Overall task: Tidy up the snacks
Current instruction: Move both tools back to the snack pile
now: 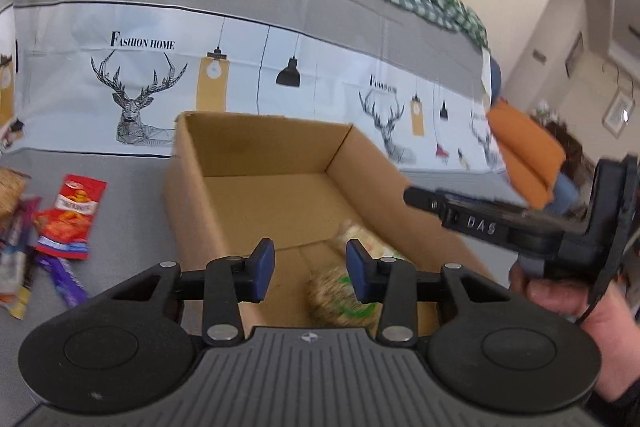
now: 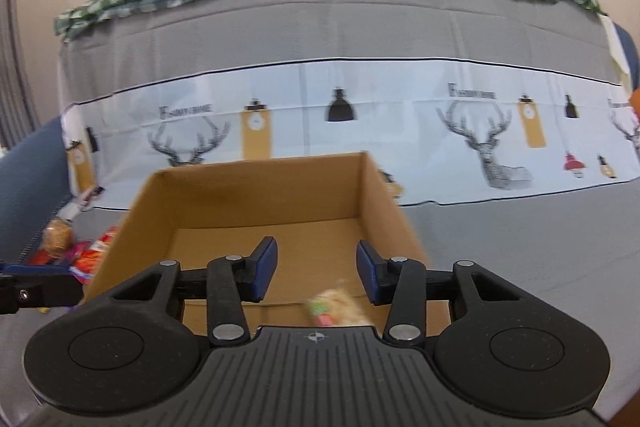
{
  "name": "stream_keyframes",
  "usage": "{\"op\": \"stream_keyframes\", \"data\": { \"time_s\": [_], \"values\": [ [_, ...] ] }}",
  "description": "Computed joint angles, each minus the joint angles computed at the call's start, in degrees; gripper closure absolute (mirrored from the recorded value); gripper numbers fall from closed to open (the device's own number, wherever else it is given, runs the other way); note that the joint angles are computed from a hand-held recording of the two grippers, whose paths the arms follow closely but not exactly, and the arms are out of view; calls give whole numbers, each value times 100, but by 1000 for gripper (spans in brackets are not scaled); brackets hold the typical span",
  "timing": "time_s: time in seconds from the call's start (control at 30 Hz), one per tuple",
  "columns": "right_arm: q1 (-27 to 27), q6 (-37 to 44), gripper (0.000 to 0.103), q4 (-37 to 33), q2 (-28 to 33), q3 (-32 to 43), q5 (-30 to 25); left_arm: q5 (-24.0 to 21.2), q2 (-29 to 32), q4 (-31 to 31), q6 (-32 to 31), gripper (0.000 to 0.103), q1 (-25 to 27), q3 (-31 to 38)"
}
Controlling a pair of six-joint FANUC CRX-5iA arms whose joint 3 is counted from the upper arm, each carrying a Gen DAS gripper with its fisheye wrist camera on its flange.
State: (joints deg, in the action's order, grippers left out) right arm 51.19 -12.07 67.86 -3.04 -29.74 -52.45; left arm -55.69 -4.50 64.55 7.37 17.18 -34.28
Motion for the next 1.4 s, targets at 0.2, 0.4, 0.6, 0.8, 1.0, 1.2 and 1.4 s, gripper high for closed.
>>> {"op": "stream_keyframes", "data": {
  "time_s": [0.2, 0.4, 0.6, 0.8, 1.0, 1.2, 1.4],
  "values": [
    [143, -207, 58, 392, 293, 217, 475, 165, 329, 153, -219, 59, 564, 75],
    [81, -482, 58, 1189, 660, 428, 1499, 915, 402, 618, 601, 59, 903, 112],
    [-10, -650, 59, 1744, 1203, 878, 2438, 1248, 661, -89, 1440, 59, 1062, 494],
    [199, -4, 59, 1189, 1826, 1505, 2659, 1281, 898, -329, 1907, 59, 1213, 728],
    [491, 1239, 59, -160, 2456, 2301, 2332, 1394, 1106, -524, 2154, 59, 1230, 917],
    [630, 2356, 59, -1505, 3133, 3260, 1740, 1552, 1288, -792, 2259, 59, 1114, 1100],
    [633, 3092, 59, -2542, 3689, 4138, 1029, 1690, 1653, -1256, 2514, 59, 944, 1471]
  ]
}}
